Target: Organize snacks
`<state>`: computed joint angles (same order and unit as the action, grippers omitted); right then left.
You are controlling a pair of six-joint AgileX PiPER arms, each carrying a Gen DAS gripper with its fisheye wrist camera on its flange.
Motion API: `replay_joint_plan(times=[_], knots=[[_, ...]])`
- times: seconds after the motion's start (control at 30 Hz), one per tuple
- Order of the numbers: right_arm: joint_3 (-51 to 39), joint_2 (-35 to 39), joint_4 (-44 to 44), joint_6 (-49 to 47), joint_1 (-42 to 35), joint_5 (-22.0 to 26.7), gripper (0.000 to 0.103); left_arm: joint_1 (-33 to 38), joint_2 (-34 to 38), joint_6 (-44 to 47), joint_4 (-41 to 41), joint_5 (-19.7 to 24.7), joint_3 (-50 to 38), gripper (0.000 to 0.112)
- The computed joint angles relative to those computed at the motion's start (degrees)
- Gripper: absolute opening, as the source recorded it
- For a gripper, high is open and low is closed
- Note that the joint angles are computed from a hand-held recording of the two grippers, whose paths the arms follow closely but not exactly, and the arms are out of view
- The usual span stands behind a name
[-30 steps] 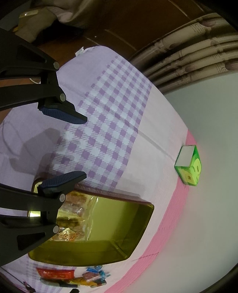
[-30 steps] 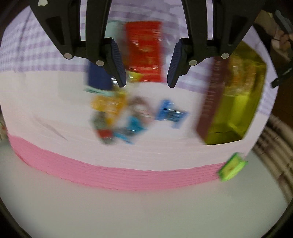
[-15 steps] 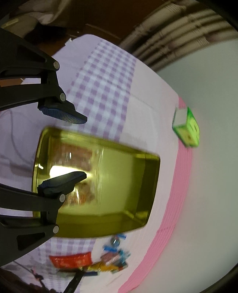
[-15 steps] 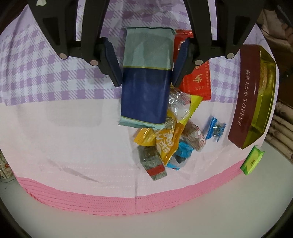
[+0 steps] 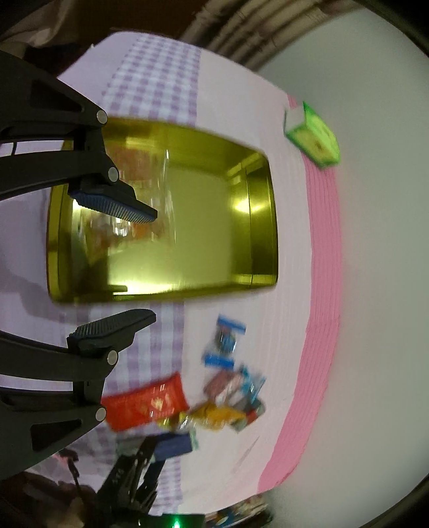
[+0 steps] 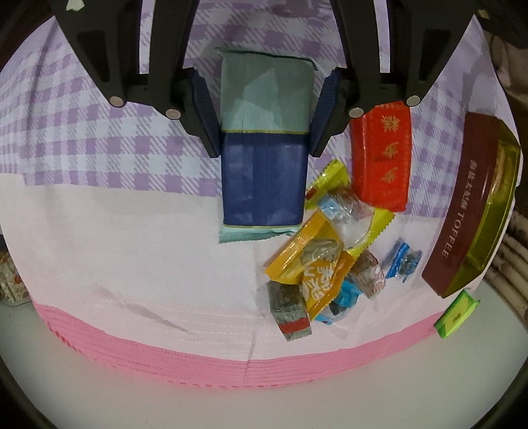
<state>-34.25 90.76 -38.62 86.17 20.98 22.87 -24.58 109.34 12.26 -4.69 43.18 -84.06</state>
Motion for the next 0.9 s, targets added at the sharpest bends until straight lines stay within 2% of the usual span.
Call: replay_joint_plan(times=[0.1,0.3,0.4,0.63,0.73,0.9], knots=[[1.3,-0.8,-2.8,2.2,0.6,-0.4,0.051,-2.6,1.1,0.0,-1.2,1.8,-0.6,0.055],[0.3,1.2,-9.0,6.2,3.5,2.3,0.051,-7.5,3.5,-2.5,-2.5,3.1,-1.1,0.055],[1.1,0.8,-11.5,8.5,3.3,1.6,0.047,-9.3,5.1,-4.0,-3.3,4.0,-2.1,0.055],[5.9,-3.4,-11.9,9.1,1.0,0.9,0.047,-12.5,7.9,-6.2,-4.9,5.8,-4.5,0.056],[9.0,-6.2,-11.5,9.3,-1.3,0.8,0.047,-13.9,9.2,-7.7,-4.8,6.7,-5.7,0.063],[12.2,-9.6,-9.2,7.4,-5.6,0.1,0.047,-17.0,11.5,-10.3,-2.9,7.8,-8.2,0.065]])
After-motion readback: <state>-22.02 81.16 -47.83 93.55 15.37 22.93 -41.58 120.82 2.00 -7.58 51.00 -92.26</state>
